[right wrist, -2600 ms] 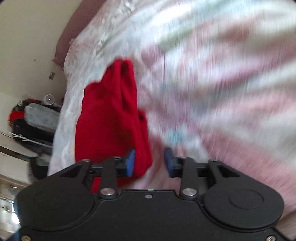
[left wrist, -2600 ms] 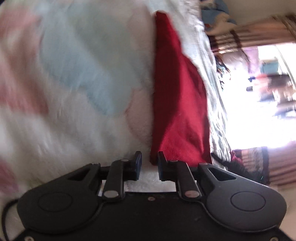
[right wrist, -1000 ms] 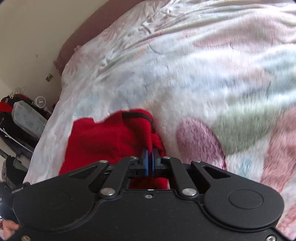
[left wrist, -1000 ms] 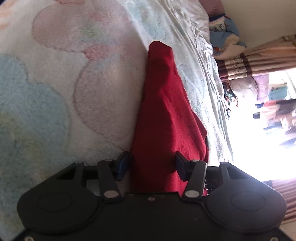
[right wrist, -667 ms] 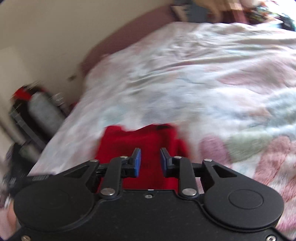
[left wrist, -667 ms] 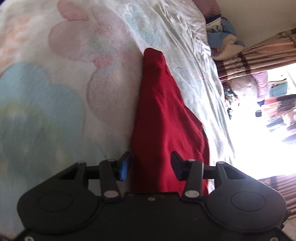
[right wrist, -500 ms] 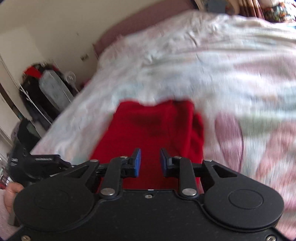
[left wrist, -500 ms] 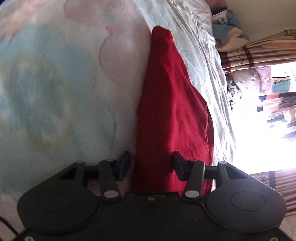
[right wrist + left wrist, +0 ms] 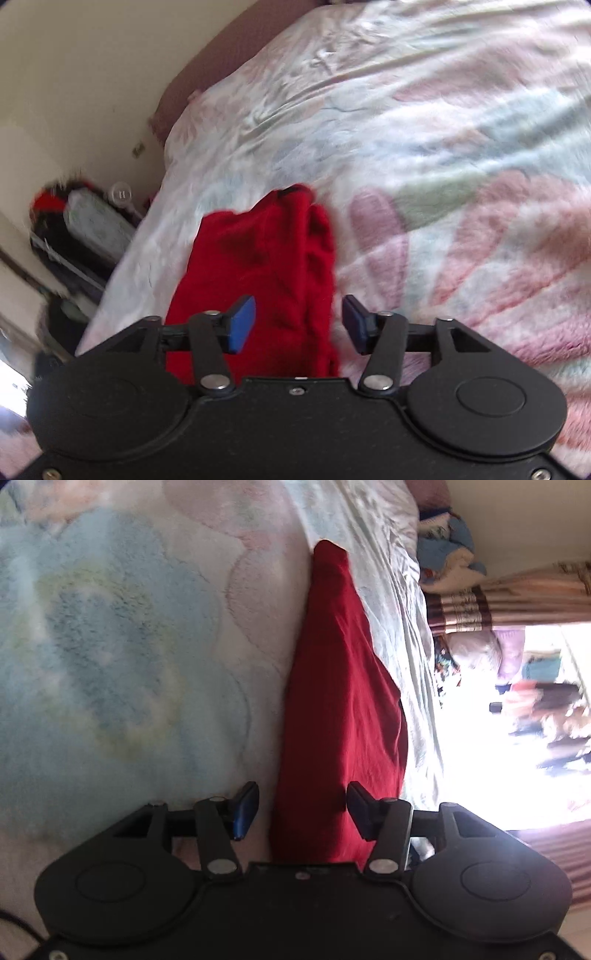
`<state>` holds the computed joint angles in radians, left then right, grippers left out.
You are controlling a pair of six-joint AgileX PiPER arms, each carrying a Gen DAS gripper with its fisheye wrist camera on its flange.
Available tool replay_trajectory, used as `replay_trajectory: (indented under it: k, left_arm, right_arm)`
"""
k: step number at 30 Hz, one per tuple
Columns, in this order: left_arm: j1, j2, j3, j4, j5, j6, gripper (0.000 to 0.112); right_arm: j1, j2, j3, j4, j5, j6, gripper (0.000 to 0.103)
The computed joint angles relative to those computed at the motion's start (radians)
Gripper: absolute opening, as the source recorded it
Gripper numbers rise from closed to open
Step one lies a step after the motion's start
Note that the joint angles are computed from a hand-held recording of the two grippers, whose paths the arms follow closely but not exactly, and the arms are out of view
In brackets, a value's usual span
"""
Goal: Fold small clothes
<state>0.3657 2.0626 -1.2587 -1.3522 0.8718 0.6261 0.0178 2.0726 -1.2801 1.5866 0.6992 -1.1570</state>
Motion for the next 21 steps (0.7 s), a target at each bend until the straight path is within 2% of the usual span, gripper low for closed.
replay_trajectory:
  k: [1, 3, 4, 7, 11, 19, 21]
  left_arm:
    - [0.002, 0.024, -0.023, -0.004, 0.009, -0.023, 0.055]
    - [0.003, 0.067, -0.061, -0.022, 0.032, -0.054, 0.056]
    - [0.002, 0.083, -0.071, -0.044, 0.038, -0.054, 0.056]
    - [-0.009, 0.119, -0.104, -0.088, 0.039, -0.060, 0.057]
    - [-0.037, 0.173, -0.183, -0.109, 0.042, -0.092, 0.058]
    - [-0.085, 0.291, -0.448, 0.090, 0.062, -0.303, 0.063]
    - [-0.086, 0.296, -0.463, 0.112, 0.068, -0.322, 0.064]
  right_arm:
    - [-0.030, 0.047, -0.041, -0.021, 0.073, 0.052, 0.063]
    - [-0.087, 0.169, -0.146, -0.047, 0.235, 0.189, 0.063]
    - [-0.099, 0.224, -0.190, -0.032, 0.289, 0.226, 0.063]
    - [-0.107, 0.322, -0.271, 0.022, 0.370, 0.262, 0.063]
    - [-0.070, 0.399, -0.424, -0.022, 0.404, 0.331, 0.065]
    - [0.056, 0.588, -0.881, -0.200, 0.402, 0.587, 0.071]
    - [0.076, 0.638, -0.982, -0.232, 0.390, 0.652, 0.071]
